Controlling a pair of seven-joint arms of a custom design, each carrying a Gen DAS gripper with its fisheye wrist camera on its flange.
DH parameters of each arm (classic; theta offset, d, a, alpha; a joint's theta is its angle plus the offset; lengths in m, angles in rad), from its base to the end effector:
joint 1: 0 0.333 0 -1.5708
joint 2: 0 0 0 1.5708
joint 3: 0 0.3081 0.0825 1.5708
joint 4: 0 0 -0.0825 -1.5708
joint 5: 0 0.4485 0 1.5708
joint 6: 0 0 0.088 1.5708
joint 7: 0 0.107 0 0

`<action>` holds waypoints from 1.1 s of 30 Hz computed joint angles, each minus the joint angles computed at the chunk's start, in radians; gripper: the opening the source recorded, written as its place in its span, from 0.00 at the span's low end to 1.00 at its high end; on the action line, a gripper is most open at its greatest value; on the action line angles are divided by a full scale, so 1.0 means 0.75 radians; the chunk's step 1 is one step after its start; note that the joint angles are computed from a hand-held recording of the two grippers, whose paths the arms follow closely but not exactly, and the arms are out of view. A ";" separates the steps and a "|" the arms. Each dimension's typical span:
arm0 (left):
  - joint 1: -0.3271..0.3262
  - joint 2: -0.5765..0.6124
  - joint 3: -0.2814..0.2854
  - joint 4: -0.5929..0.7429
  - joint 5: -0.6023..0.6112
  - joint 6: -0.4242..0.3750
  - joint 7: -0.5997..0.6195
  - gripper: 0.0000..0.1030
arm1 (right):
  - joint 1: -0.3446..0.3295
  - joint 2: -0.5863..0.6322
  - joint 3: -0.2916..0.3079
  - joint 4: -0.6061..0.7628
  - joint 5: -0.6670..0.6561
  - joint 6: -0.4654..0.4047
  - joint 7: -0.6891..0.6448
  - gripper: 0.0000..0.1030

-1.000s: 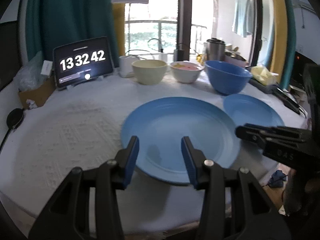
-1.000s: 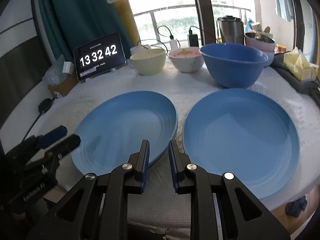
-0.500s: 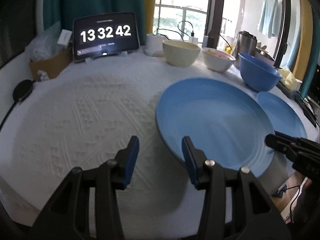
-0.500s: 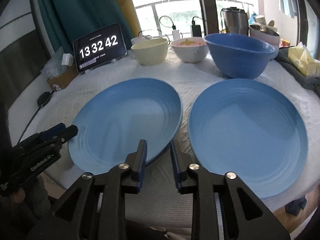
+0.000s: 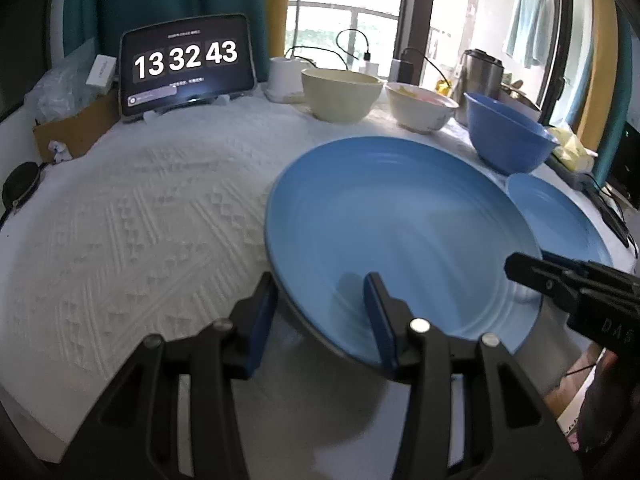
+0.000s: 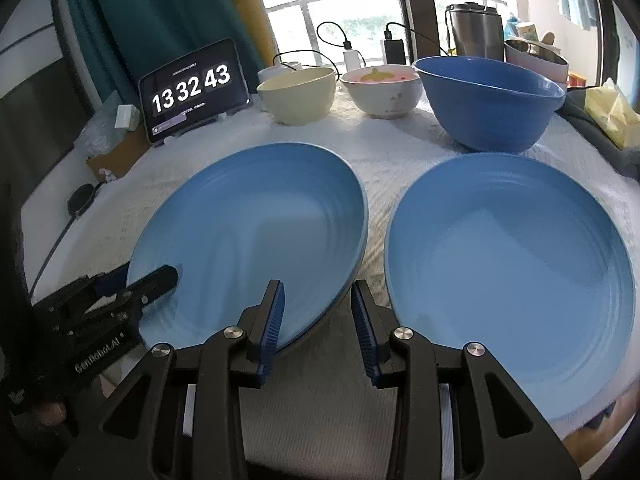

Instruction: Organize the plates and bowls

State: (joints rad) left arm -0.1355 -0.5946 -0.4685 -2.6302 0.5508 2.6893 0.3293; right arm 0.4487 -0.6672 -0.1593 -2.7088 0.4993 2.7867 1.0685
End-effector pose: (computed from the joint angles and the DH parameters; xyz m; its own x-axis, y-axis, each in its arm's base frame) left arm 0.3845 -0.2791 0.4391 0.1564 -0.9838 0.0878 -0.6693 -0.1709 -0.7231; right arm 0.4348 0.1087 0.4667 0.4392 -0.8772 -0.1938 -0.6838 -0.1865 -0.7054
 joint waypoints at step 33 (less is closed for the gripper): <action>0.094 -0.070 -0.127 0.066 0.177 0.104 -0.101 0.46 | -0.018 -0.086 -0.082 -0.010 0.022 0.132 -0.034 0.36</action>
